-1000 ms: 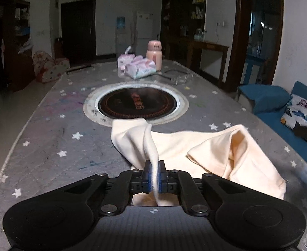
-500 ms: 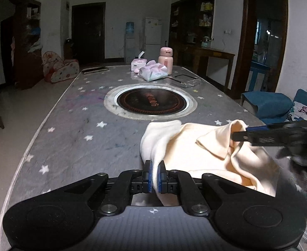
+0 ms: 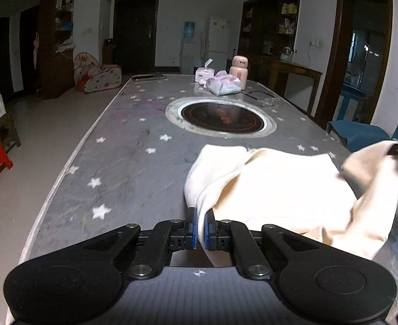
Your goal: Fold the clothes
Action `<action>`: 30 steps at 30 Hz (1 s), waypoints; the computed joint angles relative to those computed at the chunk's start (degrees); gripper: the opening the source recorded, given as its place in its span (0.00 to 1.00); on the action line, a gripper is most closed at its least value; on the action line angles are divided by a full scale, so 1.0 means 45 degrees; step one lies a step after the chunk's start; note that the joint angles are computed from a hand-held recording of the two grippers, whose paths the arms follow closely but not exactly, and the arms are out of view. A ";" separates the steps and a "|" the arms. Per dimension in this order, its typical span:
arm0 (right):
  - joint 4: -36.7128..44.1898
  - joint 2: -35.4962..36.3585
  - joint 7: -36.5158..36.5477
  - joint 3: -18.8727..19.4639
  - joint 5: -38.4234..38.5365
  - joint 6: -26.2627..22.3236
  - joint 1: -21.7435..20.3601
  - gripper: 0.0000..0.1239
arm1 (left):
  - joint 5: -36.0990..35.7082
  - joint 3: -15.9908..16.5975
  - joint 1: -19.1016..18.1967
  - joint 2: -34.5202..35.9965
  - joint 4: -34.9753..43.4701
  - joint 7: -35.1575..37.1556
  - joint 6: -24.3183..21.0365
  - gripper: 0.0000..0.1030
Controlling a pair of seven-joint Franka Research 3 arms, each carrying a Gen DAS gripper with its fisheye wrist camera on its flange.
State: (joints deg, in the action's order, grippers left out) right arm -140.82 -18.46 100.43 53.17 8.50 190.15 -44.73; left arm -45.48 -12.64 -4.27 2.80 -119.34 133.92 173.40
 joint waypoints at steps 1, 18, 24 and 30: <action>-0.0426 -0.0374 0.0017 -0.0991 0.0163 -0.0141 0.0967 0.02 | 0.0019 0.0037 0.0042 -0.0165 -0.0186 0.0036 -0.0153 0.06; -0.3216 -0.3656 0.0462 -0.7620 -0.0732 -0.4125 0.6938 0.24 | 0.0522 0.1518 -0.1054 -0.1422 -0.1270 0.1096 -0.0710 0.40; -0.2270 -0.2397 0.0210 -0.8610 -0.1553 -0.3582 0.7902 0.25 | -0.0643 0.1055 -0.1088 -0.0468 0.0163 0.2124 -0.1615 0.38; -0.0789 -0.0173 -0.1007 -0.9930 -0.1201 -0.3043 0.9849 0.25 | -0.0187 0.0094 -0.0584 0.1451 0.2313 0.1335 -0.3127 0.38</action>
State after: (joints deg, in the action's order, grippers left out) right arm -144.37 -19.24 95.90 8.48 3.10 176.45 -0.41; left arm -46.32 -12.22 -6.90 9.33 -108.94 139.92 159.33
